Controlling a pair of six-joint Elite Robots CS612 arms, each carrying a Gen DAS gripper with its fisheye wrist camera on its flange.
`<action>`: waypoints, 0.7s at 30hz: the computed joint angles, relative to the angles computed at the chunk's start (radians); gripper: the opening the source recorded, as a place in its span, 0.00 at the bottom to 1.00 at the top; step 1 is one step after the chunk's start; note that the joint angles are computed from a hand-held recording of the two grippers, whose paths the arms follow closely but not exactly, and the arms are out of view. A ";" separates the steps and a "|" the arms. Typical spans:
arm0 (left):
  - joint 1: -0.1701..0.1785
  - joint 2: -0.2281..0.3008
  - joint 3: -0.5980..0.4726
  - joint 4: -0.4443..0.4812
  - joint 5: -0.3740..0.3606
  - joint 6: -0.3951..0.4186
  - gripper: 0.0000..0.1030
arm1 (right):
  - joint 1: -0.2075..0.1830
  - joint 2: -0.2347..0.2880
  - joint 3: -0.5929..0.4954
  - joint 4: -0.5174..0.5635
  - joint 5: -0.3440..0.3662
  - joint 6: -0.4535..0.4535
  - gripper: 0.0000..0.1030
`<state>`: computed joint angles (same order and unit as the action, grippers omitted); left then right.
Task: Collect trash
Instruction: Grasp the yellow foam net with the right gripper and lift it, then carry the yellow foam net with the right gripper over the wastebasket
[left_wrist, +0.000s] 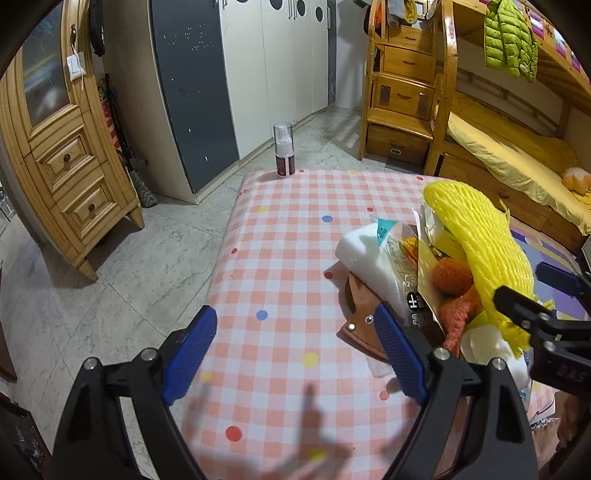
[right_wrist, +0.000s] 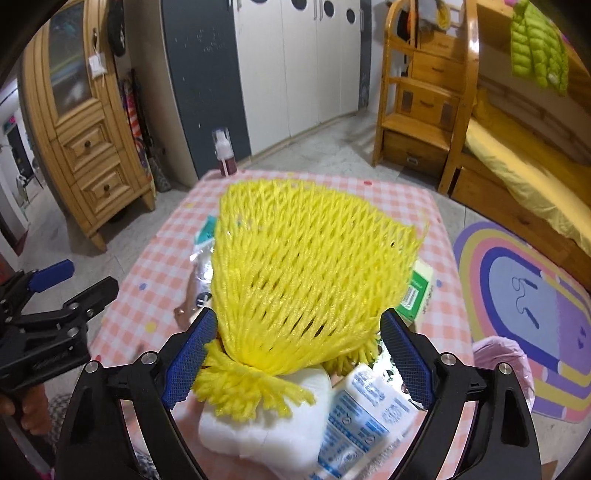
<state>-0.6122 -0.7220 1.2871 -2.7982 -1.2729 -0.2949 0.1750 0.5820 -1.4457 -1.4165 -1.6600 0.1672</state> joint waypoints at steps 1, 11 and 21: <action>0.001 0.001 0.000 0.002 -0.006 0.000 0.82 | 0.001 -0.002 0.006 0.001 -0.002 -0.003 0.62; -0.005 -0.020 0.037 -0.031 -0.003 0.009 0.82 | 0.015 0.001 -0.019 -0.054 -0.075 -0.071 0.14; -0.035 -0.071 0.127 -0.144 -0.001 0.068 0.87 | 0.010 0.014 -0.137 -0.097 -0.125 -0.150 0.14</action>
<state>-0.6472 -0.7928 1.4145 -2.9422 -1.2743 -0.2272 0.1853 0.5958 -1.5829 -1.5133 -1.7846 0.0175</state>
